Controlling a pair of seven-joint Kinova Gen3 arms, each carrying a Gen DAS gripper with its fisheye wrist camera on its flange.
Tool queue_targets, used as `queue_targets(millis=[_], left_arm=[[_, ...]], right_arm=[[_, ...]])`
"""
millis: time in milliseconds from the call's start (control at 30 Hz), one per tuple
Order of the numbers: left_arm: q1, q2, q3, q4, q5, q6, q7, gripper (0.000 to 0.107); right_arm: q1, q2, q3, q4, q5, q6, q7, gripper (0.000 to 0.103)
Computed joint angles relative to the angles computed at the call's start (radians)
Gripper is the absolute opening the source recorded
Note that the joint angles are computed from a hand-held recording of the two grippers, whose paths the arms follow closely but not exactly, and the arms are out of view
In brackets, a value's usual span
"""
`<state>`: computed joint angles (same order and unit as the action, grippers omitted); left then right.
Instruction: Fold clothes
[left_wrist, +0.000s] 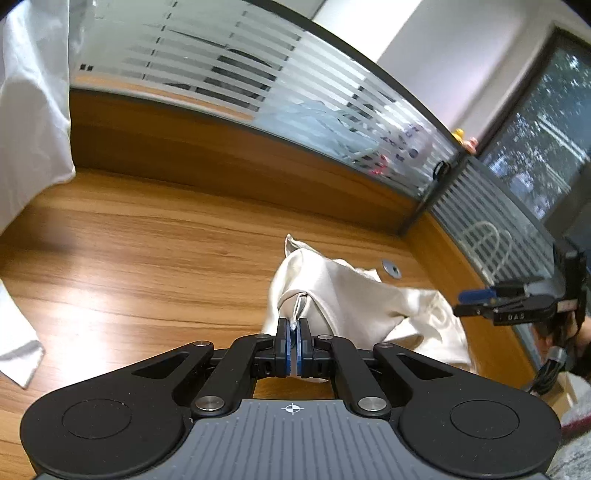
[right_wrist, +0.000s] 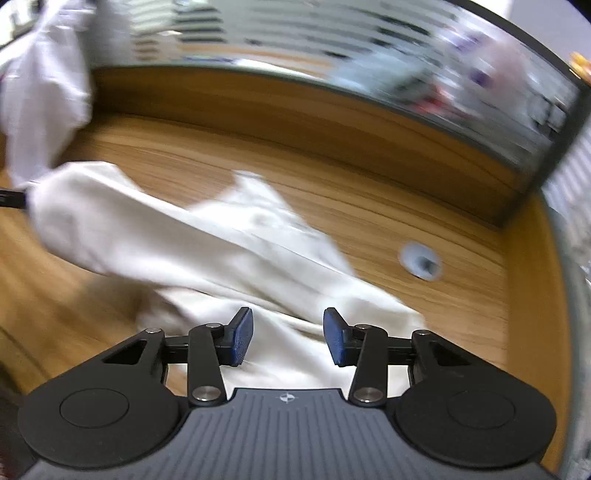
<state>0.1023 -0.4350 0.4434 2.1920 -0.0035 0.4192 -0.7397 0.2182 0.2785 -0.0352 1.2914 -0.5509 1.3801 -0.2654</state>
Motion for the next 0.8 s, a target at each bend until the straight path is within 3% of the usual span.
queue_targets(millis=[100,267,467,633,733,767,800], left_arm=[[0.077,-0.042,-0.092,0.011,0.006,0.053,-0.073,0.005],[0.166,-0.125,-0.222,0.04,0.029,0.14,-0.234,0.005],[0.227,-0.222,-0.361,0.088,0.063,0.196,-0.433,0.005],[0.268,-0.268,-0.458,0.106,0.08,0.216,-0.594,0.005],[0.262,-0.281,-0.483,0.115,0.099,0.208,-0.658,0.005],[0.257,-0.287,-0.494,0.12,0.108,0.204,-0.675,0.005],[0.252,-0.295,-0.506,0.128,0.119,0.2,-0.691,0.005]], right_arm=[[-0.028,-0.068,-0.024,0.085,-0.044,0.015,0.006,0.052],[-0.14,-0.173,-0.047,0.211,-0.083,-0.023,0.071,0.065],[-0.334,-0.254,-0.094,0.307,-0.06,-0.131,0.13,0.065],[-0.484,-0.24,-0.135,0.286,0.001,-0.161,0.125,0.063],[-0.55,-0.205,-0.155,0.239,0.068,-0.131,0.047,0.032],[-0.563,-0.2,-0.156,0.232,0.083,-0.127,0.018,0.006],[-0.574,-0.196,-0.157,0.224,0.098,-0.122,-0.01,0.001]])
